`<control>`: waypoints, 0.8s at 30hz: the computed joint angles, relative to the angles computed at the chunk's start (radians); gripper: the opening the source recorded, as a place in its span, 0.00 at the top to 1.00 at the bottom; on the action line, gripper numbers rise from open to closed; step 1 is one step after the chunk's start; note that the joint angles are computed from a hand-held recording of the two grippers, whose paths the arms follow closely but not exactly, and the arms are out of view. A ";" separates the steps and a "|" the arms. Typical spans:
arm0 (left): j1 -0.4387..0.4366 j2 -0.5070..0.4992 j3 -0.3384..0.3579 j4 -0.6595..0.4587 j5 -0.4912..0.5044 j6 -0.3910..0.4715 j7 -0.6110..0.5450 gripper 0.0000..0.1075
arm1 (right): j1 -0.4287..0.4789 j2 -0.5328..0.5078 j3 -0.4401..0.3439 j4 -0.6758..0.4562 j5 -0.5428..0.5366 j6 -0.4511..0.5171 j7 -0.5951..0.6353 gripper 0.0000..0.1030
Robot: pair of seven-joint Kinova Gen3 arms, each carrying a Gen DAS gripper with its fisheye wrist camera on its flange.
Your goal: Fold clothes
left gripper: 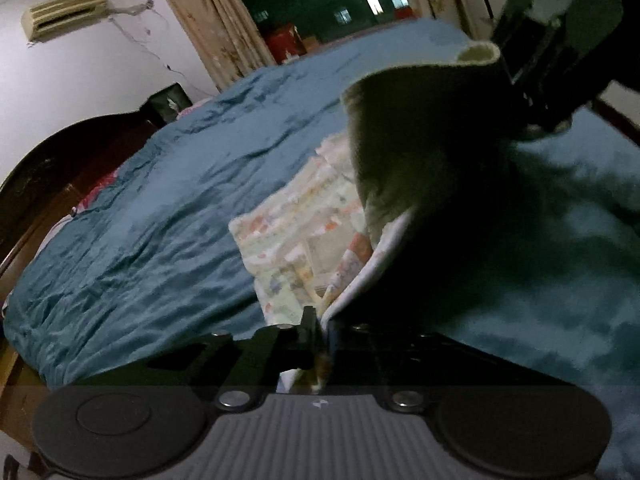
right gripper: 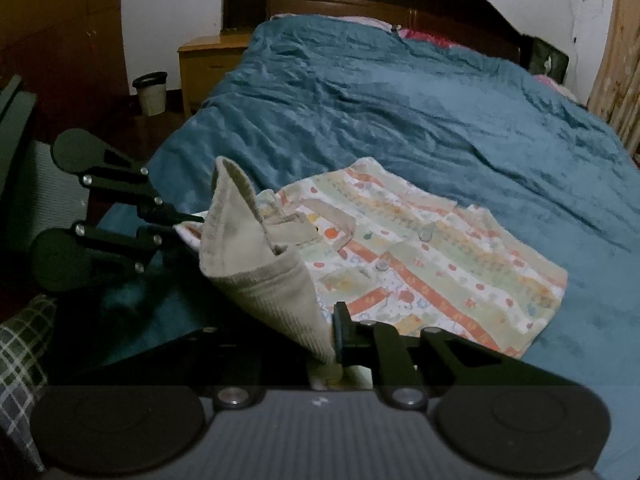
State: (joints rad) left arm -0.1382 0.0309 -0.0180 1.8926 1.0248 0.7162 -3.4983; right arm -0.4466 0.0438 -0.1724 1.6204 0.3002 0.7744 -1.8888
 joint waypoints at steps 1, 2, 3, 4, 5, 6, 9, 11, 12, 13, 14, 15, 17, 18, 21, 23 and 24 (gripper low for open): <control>-0.005 -0.008 -0.004 -0.002 0.006 0.015 -0.004 0.95 | -0.001 -0.008 -0.001 0.001 0.001 0.000 -0.001 0.89; -0.009 -0.013 -0.009 -0.007 0.007 0.032 -0.003 0.95 | -0.002 -0.015 -0.003 0.003 0.002 0.001 -0.002 0.89; -0.012 -0.020 -0.015 -0.013 0.003 0.053 0.002 0.95 | -0.002 -0.022 -0.005 0.003 0.001 0.003 -0.001 0.90; -0.017 -0.031 -0.022 -0.014 0.002 0.075 -0.001 0.95 | -0.001 -0.033 -0.008 0.005 -0.002 0.007 0.002 0.90; -0.023 -0.043 -0.032 -0.013 0.005 0.100 -0.010 0.95 | 0.000 -0.045 -0.011 0.007 -0.005 0.010 0.006 0.90; -0.027 -0.055 -0.043 -0.012 0.003 0.125 -0.012 0.95 | 0.001 -0.056 -0.015 0.009 -0.008 0.014 0.010 0.90; -0.037 -0.099 -0.077 -0.004 -0.014 0.194 -0.017 0.95 | 0.010 -0.093 -0.022 0.014 -0.050 0.028 0.043 0.90; -0.042 -0.132 -0.103 0.001 -0.038 0.240 -0.022 0.95 | 0.012 -0.116 -0.031 0.013 -0.083 0.049 0.065 0.90; -0.046 -0.147 -0.120 -0.001 -0.055 0.272 -0.020 0.95 | 0.012 -0.128 -0.035 0.012 -0.105 0.062 0.082 0.90; -0.050 -0.161 -0.139 -0.006 -0.072 0.308 -0.020 0.95 | 0.010 -0.139 -0.036 0.009 -0.133 0.078 0.105 0.90; -0.055 -0.173 -0.158 -0.012 -0.086 0.347 -0.023 0.95 | 0.009 -0.150 -0.038 0.005 -0.160 0.095 0.127 0.90; -0.059 -0.180 -0.175 -0.022 -0.101 0.386 -0.019 0.95 | 0.007 -0.161 -0.040 0.000 -0.187 0.115 0.150 0.90; -0.067 -0.186 -0.195 -0.045 -0.131 0.448 0.000 0.95 | 0.003 -0.179 -0.047 -0.008 -0.224 0.149 0.188 0.90; -0.068 -0.187 -0.196 -0.051 -0.139 0.458 0.009 0.95 | 0.004 -0.183 -0.044 -0.014 -0.250 0.165 0.206 0.90; -0.062 -0.173 -0.182 -0.071 -0.138 0.449 0.040 0.95 | 0.014 -0.187 -0.043 -0.022 -0.280 0.179 0.226 0.90; -0.050 -0.161 -0.161 -0.079 -0.129 0.410 0.063 0.95 | 0.027 -0.179 -0.039 -0.029 -0.285 0.174 0.226 0.90; -0.044 -0.154 -0.150 -0.084 -0.126 0.389 0.075 0.95 | 0.034 -0.172 -0.034 -0.034 -0.288 0.172 0.226 0.90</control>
